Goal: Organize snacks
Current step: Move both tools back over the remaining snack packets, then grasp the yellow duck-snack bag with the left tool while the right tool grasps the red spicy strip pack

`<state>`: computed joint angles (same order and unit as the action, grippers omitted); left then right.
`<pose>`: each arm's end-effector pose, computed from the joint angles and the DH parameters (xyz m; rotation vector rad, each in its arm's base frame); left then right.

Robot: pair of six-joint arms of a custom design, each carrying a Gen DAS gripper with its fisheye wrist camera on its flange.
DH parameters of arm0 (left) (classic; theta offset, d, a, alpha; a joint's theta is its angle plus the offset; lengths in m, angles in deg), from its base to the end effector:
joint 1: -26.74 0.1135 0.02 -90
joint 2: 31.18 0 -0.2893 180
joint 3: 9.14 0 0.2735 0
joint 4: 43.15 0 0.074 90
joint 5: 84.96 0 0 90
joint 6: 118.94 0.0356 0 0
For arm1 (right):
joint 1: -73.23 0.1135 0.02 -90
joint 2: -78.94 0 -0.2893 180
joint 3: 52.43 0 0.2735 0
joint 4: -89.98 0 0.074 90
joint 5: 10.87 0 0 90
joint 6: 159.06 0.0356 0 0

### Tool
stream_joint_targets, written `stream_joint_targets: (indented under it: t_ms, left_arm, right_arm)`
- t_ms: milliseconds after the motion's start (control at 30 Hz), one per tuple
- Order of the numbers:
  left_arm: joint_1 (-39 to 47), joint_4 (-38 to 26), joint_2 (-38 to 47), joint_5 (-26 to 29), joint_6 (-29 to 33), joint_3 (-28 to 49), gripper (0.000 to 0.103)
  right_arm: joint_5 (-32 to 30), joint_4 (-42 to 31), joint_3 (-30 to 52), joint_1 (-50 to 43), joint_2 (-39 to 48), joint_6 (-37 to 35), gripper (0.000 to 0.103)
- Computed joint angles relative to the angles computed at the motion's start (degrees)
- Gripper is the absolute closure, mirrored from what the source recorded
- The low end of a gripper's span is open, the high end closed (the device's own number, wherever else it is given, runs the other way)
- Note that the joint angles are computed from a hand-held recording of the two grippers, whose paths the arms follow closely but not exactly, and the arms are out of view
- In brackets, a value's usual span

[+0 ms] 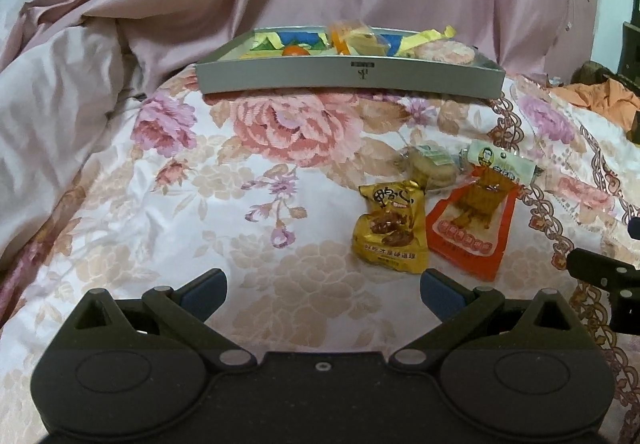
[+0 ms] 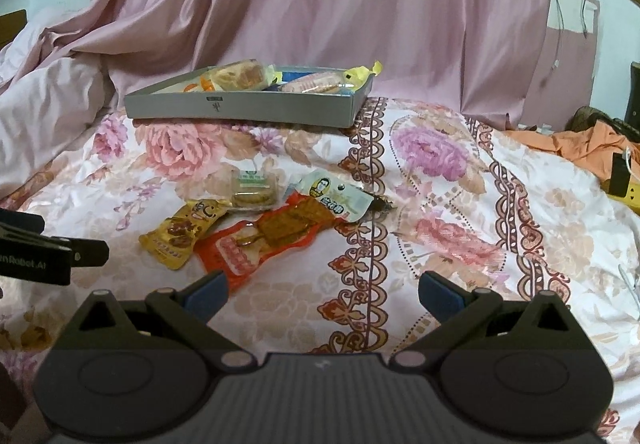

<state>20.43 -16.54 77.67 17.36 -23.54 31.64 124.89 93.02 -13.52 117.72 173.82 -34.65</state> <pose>0.2945 -0.0402 0.0616 0.3436 2.2612 -0.2547 0.2014 0.1621 0.0962 0.1141 2.1682 -0.2426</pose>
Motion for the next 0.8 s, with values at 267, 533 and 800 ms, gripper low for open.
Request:
stream_joint_targets:
  t_ms: [267,533,800]
  left_arm:
    - [-1.7,-4.1,4.2,2.2,4.8,6.7,0.001]
    - [-4.6,-7.5,10.3,4.1,9.4,14.9,0.001]
    - [-7.5,-14.4,16.9,1.3,11.1,25.2,0.001]
  right_arm:
    - [-6.6,5.8,0.7,-6.6,2.6,-6.8,0.000]
    - [-13.0,12.6,0.9,-13.4,5.0,-12.7,0.000]
    - [-17.9,16.4,1.1,-18.1,6.8,-14.7,0.000]
